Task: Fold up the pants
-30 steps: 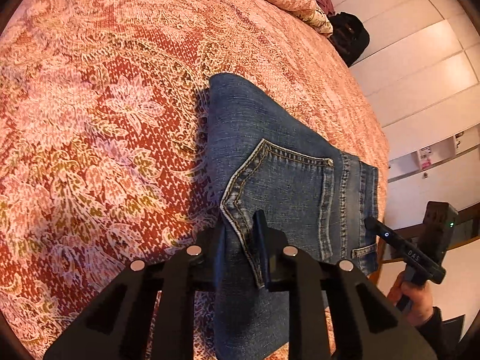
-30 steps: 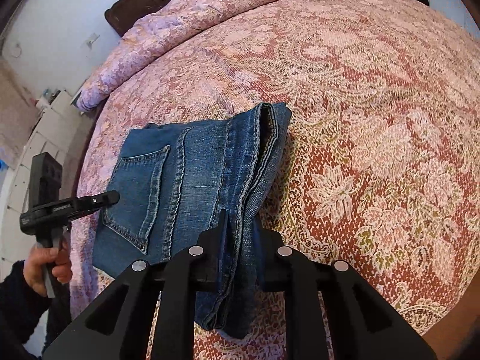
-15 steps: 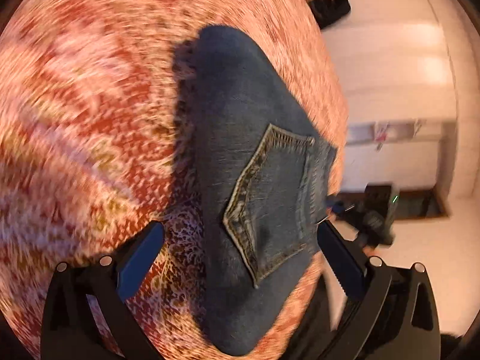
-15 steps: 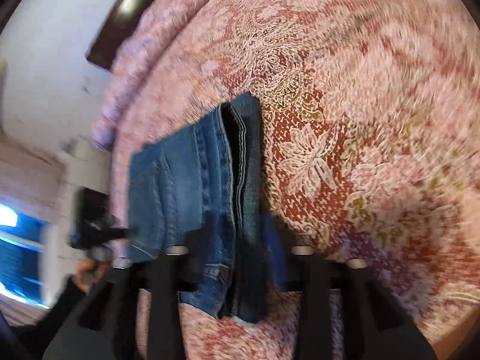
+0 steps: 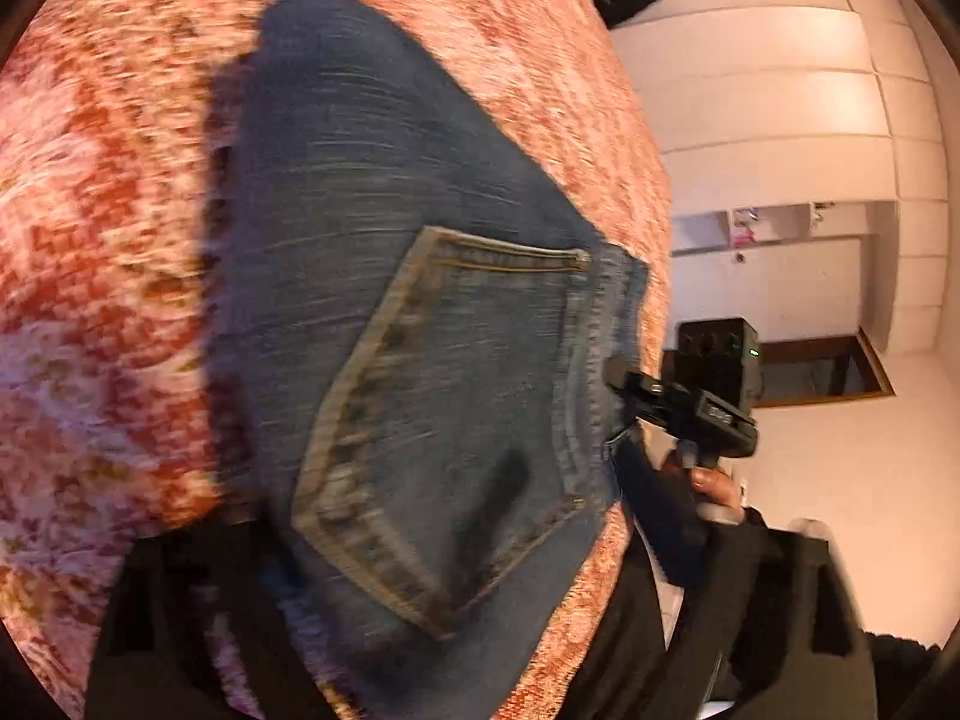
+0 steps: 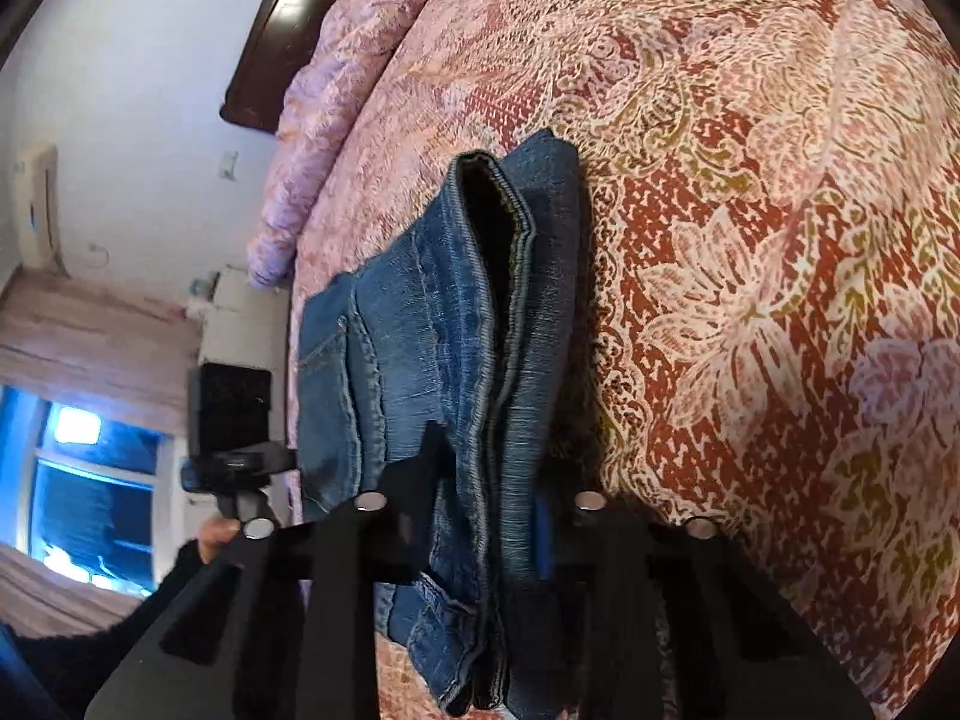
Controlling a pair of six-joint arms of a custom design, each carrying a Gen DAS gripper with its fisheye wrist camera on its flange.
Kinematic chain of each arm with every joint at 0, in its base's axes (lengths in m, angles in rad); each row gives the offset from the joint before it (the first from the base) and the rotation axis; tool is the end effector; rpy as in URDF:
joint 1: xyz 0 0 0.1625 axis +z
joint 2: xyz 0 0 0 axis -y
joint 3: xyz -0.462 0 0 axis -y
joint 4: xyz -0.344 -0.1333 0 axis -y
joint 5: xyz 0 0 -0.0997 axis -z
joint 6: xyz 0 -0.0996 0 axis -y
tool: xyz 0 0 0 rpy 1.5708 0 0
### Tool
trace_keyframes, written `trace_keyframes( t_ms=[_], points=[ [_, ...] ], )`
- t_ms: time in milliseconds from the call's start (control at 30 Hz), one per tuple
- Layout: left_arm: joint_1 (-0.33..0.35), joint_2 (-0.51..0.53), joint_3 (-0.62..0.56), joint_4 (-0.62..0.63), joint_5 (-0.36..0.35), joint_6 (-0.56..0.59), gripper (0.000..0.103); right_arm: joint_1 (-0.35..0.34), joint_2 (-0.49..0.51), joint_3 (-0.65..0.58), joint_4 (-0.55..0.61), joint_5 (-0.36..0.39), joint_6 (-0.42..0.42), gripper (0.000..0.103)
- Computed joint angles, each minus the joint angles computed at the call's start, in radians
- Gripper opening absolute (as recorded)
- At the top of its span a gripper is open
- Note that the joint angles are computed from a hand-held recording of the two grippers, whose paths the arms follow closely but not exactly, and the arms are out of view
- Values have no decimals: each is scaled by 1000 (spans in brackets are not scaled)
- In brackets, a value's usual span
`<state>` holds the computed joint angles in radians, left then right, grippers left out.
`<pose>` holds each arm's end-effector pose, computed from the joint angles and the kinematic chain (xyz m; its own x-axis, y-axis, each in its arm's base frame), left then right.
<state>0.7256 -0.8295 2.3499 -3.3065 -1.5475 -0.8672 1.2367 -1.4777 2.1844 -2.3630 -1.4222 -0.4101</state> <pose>-0.2451 -0.3987 0.0837 -0.9889 -0.0126 0.1482 -0.0359 0.9872 -0.1556 0.0047 -0.4381 0.3095 -0.9909 -0.0888 -0.1012 -0.0745 0.9877 -0.1371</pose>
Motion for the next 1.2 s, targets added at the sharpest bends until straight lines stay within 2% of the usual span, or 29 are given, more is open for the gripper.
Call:
trace_keyframes(
  t_ms=[33, 67, 233, 333, 567, 867, 967, 1000, 1033, 1067, 1100, 1167, 1200],
  points=[
    [-3, -9, 10, 13, 18, -21, 48, 4, -10, 7, -5, -8, -6, 21],
    [-6, -17, 18, 23, 35, -39, 40, 15, -19, 13, -14, -22, -4, 21],
    [-5, 18, 35, -93, 41, -42, 29, 104, -37, 3, -21, -66, -2, 19],
    [-20, 10, 37, -124, 43, -34, 27, 147, -38, -25, 12, -82, -9, 19],
    [-51, -44, -40, -13, 114, 26, 26, 190, 10, -100, 1, -48, -4, 19],
    [16, -72, -194, 168, 229, 87, 26, 224, 194, -199, -135, 6, 59, 19],
    [47, -72, -222, 241, 275, 83, 34, 219, 250, -208, -170, -24, 84, 19],
    [64, -82, -223, 274, 292, 83, 51, 221, 271, -209, -176, -60, 94, 19],
    [73, -81, -225, 318, 327, 65, 71, 228, 293, -208, -197, -133, 120, 24],
    [74, -72, -224, 353, 368, 41, 75, 228, 303, -199, -219, -180, 128, 30],
    [79, -68, -217, 346, 367, 36, 75, 222, 306, -187, -242, -184, 127, 32],
    [94, -76, -182, 264, 355, 31, 78, 197, 288, -165, -259, -136, 147, 34],
    [85, -78, -179, 261, 366, 4, 88, 200, 280, -161, -261, -144, 152, 36]
  ],
)
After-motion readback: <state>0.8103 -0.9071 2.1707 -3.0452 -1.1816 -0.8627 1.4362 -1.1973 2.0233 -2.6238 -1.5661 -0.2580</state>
